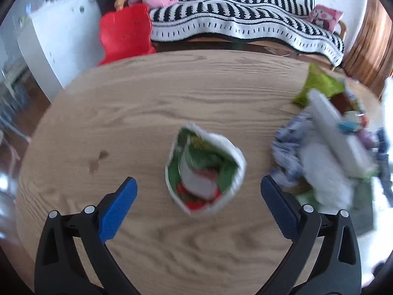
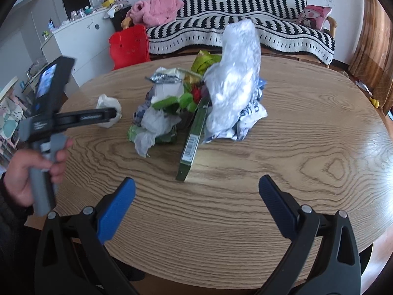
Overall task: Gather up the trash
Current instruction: 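Grasp the white paper bag with the left gripper while the right gripper grasps the green box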
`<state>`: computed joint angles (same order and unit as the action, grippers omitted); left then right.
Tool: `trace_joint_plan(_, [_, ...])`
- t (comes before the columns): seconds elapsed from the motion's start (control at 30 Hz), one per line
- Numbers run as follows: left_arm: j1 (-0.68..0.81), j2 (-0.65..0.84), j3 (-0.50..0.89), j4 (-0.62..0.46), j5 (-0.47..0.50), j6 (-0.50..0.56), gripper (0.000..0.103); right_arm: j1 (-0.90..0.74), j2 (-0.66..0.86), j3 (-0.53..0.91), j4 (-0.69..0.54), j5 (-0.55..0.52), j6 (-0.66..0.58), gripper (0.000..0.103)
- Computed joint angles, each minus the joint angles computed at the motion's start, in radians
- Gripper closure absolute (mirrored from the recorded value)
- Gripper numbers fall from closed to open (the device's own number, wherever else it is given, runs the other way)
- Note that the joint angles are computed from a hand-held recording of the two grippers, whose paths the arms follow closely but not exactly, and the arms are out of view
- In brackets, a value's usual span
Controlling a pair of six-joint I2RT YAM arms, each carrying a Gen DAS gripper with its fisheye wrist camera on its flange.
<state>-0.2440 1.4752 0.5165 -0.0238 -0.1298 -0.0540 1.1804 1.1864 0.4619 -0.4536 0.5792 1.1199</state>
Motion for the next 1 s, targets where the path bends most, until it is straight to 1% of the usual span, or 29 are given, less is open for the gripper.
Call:
trace_joint_plan(0.13, [0.014, 0.110, 0.061, -0.011, 0.041, -0.021, 0.005, -0.026, 0.024, -0.004, 0.057, -0.028, -0.040, 0.006])
trace_joint_plan(0.2, [0.007, 0.138, 0.067, 0.008, 0.037, -0.023, 0.005, -0.053, 0.045, 0.005, 0.084, -0.041, -0.068, 0.008])
trace_joint_plan(0.23, [-0.007, 0.147, 0.066, 0.028, 0.020, -0.021, 0.005, -0.074, 0.061, 0.013, 0.102, -0.055, -0.089, 0.009])
trace_joint_plan(0.27, [-0.020, 0.153, 0.066, 0.040, 0.004, -0.018, 0.009, -0.093, 0.074, 0.020, 0.116, -0.070, -0.107, 0.011])
trace_joint_plan(0.3, [-0.031, 0.156, 0.065, 0.049, -0.006, -0.013, 0.017, -0.114, 0.080, 0.026, 0.128, -0.084, -0.128, 0.013])
trace_joint_plan(0.33, [-0.042, 0.160, 0.065, 0.056, -0.009, -0.001, 0.022, -0.134, 0.091, 0.032, 0.140, -0.095, -0.143, 0.014])
trace_joint_plan(0.37, [-0.049, 0.167, 0.068, 0.055, -0.004, 0.010, 0.033, -0.148, 0.101, 0.034, 0.155, -0.102, -0.153, 0.017])
trace_joint_plan(0.4, [-0.044, 0.159, 0.058, 0.069, 0.013, 0.020, 0.035, -0.169, 0.116, 0.038, 0.178, -0.121, -0.165, 0.021])
trace_joint_plan(0.43, [-0.051, 0.148, 0.051, 0.067, 0.003, 0.020, 0.035, -0.193, 0.125, 0.040, 0.199, -0.141, -0.183, 0.023])
trace_joint_plan(0.5, [-0.060, 0.128, 0.045, 0.055, -0.023, 0.019, 0.039, -0.244, 0.169, 0.055, 0.239, -0.183, -0.207, 0.035])
trace_joint_plan(0.53, [-0.063, 0.113, 0.039, 0.046, -0.033, 0.015, 0.039, -0.260, 0.183, 0.059, 0.250, -0.194, -0.216, 0.038])
trace_joint_plan(0.6, [-0.066, 0.063, 0.026, 0.010, -0.051, 0.009, 0.041, -0.279, 0.205, 0.055, 0.282, -0.192, -0.219, 0.049])
trace_joint_plan(0.63, [-0.070, 0.022, 0.020, -0.021, -0.065, 0.000, 0.041, -0.290, 0.208, 0.042, 0.307, -0.198, -0.218, 0.051])
trace_joint_plan(0.7, [-0.070, -0.066, 0.000, -0.073, -0.069, -0.016, 0.041, -0.306, 0.218, 0.022, 0.345, -0.222, -0.215, 0.062])
trace_joint_plan(0.73, [-0.073, -0.120, -0.013, -0.106, -0.068, -0.028, 0.041, -0.316, 0.233, 0.020, 0.361, -0.229, -0.218, 0.066])
trace_joint_plan(0.77, [-0.072, -0.178, -0.026, -0.139, -0.053, -0.041, 0.041, -0.328, 0.243, 0.013, 0.387, -0.245, -0.226, 0.072])
trace_joint_plan(0.8, [-0.077, -0.243, -0.037, -0.178, -0.034, -0.061, 0.041, -0.341, 0.251, 0.003, 0.423, -0.269, -0.241, 0.083])
trace_joint_plan(0.83, [-0.085, -0.277, -0.040, -0.198, -0.027, -0.073, 0.041, -0.351, 0.254, -0.005, 0.444, -0.288, -0.252, 0.089])
trace_joint_plan(0.87, [-0.100, -0.316, -0.045, -0.217, -0.026, -0.087, 0.041, -0.347, 0.253, -0.011, 0.457, -0.290, -0.258, 0.090])
trace_joint_plan(0.93, [-0.156, -0.396, -0.057, -0.240, -0.058, -0.116, 0.041, -0.300, 0.226, -0.025, 0.452, -0.253, -0.254, 0.091])
trace_joint_plan(1.0, [-0.218, -0.466, -0.072, -0.253, -0.095, -0.133, 0.041, -0.223, 0.165, -0.021, 0.383, -0.189, -0.243, 0.091])
